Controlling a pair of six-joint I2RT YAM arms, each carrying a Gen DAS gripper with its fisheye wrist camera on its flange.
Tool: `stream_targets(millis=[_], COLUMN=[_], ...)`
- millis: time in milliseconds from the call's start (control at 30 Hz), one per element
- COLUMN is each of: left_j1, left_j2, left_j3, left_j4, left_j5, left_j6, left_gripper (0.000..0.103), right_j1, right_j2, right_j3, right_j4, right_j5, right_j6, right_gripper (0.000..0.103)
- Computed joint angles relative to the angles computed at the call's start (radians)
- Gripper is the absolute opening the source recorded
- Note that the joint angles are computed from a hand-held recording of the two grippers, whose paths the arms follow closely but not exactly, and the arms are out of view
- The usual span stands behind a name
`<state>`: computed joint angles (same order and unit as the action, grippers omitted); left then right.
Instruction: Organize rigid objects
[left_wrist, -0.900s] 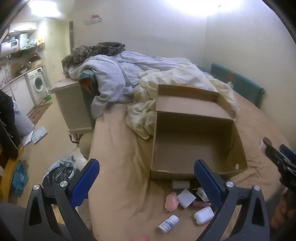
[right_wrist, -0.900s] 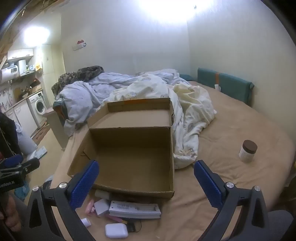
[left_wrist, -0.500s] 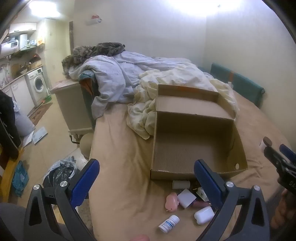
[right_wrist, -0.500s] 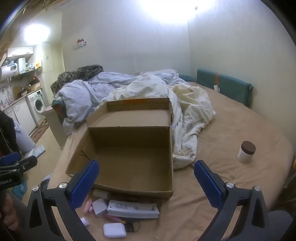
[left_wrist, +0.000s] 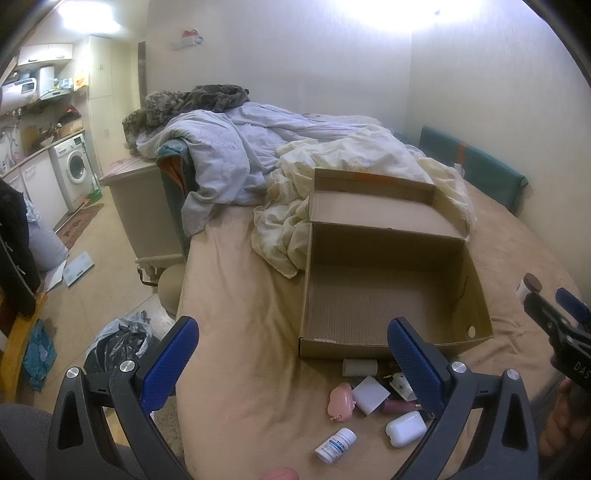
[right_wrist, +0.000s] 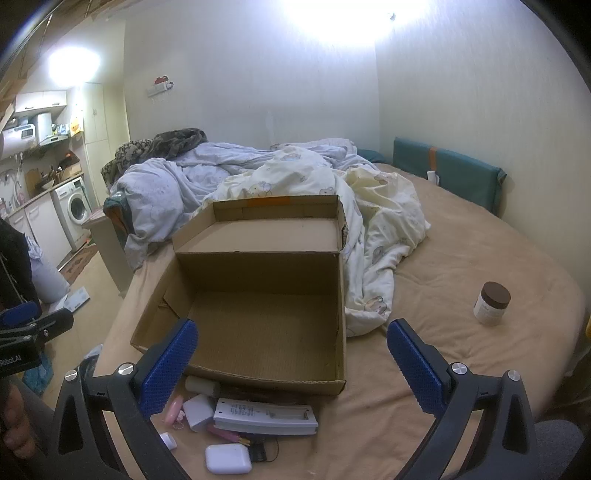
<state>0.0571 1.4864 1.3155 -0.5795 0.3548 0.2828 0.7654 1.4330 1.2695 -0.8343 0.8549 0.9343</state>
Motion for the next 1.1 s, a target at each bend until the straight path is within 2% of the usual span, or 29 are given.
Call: stream_targets(millis=[500, 1033, 1100], left_j1=[-0.006, 0.01, 0.006], left_j2=[0.005, 0.009, 0.004], left_j3=[0.029, 0.02, 0.013], left_j4=[-0.029, -0.001, 0.021], left_j5=[-0.002, 0.003, -0.022], left_j6=[0.002, -0.001, 0.003], left_gripper=[0.102, 0.102, 0.102], right_j1=[-0.007, 0.003, 0.003], right_j2=[-0.016, -0.006, 0.003], right_j3=[-0.006, -0.007, -0.002], right_j4=[-0.009, -0.001, -0.005], right_j5=[0.0, 0.0, -0.002], right_j6=[0.009, 0.008, 0.008], right_gripper=[0.103, 0.103, 0.103])
